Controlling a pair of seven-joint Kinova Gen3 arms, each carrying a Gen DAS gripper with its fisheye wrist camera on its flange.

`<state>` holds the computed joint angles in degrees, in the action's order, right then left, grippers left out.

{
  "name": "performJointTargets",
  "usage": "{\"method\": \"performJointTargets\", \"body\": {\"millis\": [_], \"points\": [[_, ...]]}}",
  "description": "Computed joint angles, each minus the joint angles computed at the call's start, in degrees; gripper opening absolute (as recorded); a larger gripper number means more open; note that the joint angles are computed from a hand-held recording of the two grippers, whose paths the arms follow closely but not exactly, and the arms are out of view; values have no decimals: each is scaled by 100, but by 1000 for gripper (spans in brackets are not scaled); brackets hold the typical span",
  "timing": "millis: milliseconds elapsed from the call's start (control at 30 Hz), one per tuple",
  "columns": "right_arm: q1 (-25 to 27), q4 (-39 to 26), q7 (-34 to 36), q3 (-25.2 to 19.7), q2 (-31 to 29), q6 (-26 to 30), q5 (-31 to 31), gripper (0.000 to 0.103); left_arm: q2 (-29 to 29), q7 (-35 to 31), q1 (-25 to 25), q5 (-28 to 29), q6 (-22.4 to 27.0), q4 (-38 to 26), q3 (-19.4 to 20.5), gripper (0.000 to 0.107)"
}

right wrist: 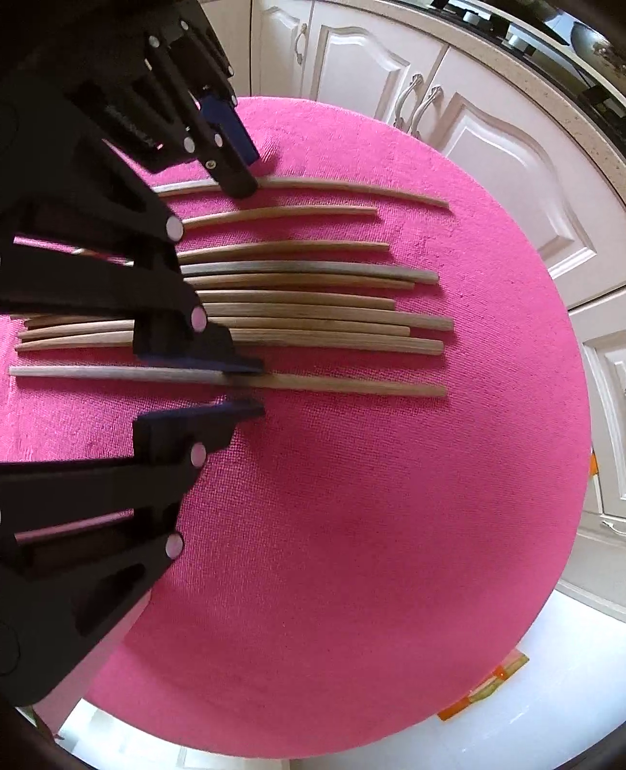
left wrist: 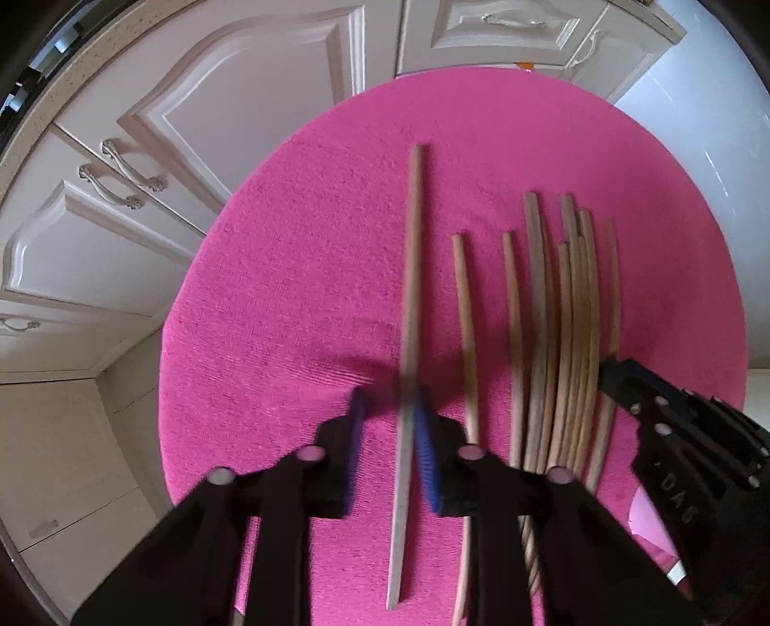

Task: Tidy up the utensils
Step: 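Close the left gripper on another chopstick and lift it, then carry the chopstick with the left gripper and lower it into the cup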

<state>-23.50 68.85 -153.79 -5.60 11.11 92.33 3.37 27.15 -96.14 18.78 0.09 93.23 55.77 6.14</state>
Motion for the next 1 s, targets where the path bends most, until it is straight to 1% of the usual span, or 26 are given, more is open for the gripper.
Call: {"method": "performJointTargets", "body": {"millis": [67,133,300,500,667,833,1000], "points": [[20,68,21,-3,-60,-99,-28,6,-32,90,-156,220,-8,48,-1,8],[-15,119,-11,-28,-143,-185,43,5,-123,119,-281,375,-105,180,6,8],[-284,-178,51,-133,-102,-66,468,5,-581,105,-574,762,-631,763,41,8],[-521,-479,198,-205,-117,-102,603,5,-1270,-97,-979,1187,-1207,1483,10,6],[-760,-981,505,-250,-48,96,771,5,-1648,-86,-1175,1300,-1408,1792,-65,6],[-843,-1239,844,-290,-165,-36,688,5,-2182,-72,-1378,1557,-1629,2105,-156,6],[-866,-1581,1505,-369,-299,-284,514,5,-2894,503,-1403,1498,-1868,2380,-228,6]]}}
